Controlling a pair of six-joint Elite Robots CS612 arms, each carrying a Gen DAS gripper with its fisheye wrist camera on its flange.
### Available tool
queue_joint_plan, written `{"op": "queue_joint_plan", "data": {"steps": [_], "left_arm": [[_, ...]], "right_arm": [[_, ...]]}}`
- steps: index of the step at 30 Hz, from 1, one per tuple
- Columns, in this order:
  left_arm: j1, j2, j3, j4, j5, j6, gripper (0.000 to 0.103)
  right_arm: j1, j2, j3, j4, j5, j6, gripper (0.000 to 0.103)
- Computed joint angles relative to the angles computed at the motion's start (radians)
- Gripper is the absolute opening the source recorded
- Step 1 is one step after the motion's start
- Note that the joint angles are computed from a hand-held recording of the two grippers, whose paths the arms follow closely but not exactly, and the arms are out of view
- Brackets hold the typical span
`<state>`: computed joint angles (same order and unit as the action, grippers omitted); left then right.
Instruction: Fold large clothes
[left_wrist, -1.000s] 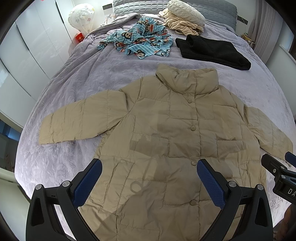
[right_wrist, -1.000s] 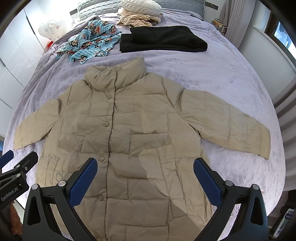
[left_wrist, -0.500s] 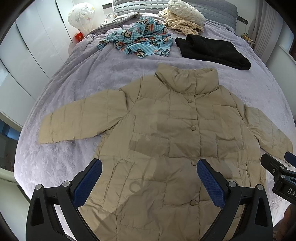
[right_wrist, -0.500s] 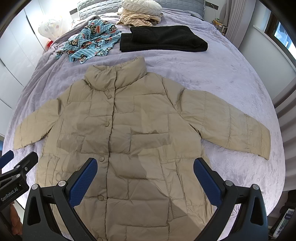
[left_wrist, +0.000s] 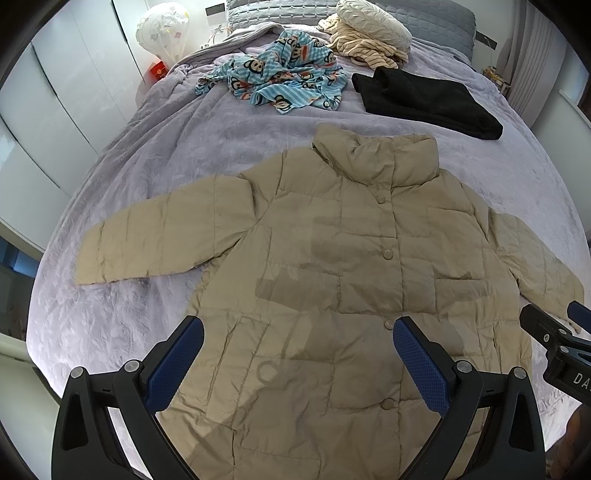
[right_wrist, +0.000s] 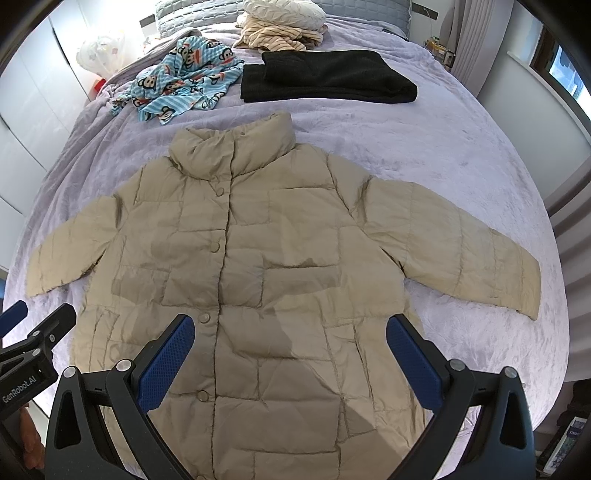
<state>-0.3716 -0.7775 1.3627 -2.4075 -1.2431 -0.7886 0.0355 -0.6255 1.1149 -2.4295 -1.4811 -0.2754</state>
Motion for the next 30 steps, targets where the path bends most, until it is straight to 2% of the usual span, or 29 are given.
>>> {"op": "queue_joint_plan", "data": {"steps": [5,8,14,17,19,22,23,26,28,30], "left_arm": [[0.006,-0.001,0.002,-0.004,-0.017,-0.008,0.103],[0.015,-0.005,0.017,-0.039,-0.050,-0.019,0.103],[0.046,-0.003,0.054,-0.093,-0.147,-0.054,0.103],[0.065,0.002,0.077,-0.118,-0.149,-0.044,0.103],[0.085,0.007,0.093,-0.128,-0.144,-0.051,0.103],[0.125,0.014,0.135,-0.194,-0.138,-0.087,0.103],[0.140,0.017,0.147,-0.218,-0.150,-0.101,0.103],[0.198,0.034,0.204,-0.363,-0.194,-0.175,0.103],[0.237,0.054,0.242,-0.478,-0.226,-0.234,0.103],[0.274,0.082,0.263,-0.568,-0.268,-0.292,0.103]], "right_arm": [[0.001,-0.001,0.001,0.015,0.013,0.005,0.103],[0.002,0.004,-0.006,0.043,0.035,0.003,0.103],[0.013,0.011,-0.018,0.070,0.044,-0.023,0.103],[0.017,0.011,-0.010,0.079,0.087,-0.023,0.103],[0.021,0.017,-0.012,0.090,0.113,-0.016,0.103],[0.031,0.023,0.007,0.051,0.154,-0.005,0.103],[0.040,0.029,0.001,0.076,0.146,-0.013,0.103],[0.068,0.054,-0.029,0.150,0.102,0.003,0.103],[0.074,0.068,-0.036,0.181,0.147,0.035,0.103],[0.083,0.080,-0.039,0.189,0.159,0.056,0.103]]}}
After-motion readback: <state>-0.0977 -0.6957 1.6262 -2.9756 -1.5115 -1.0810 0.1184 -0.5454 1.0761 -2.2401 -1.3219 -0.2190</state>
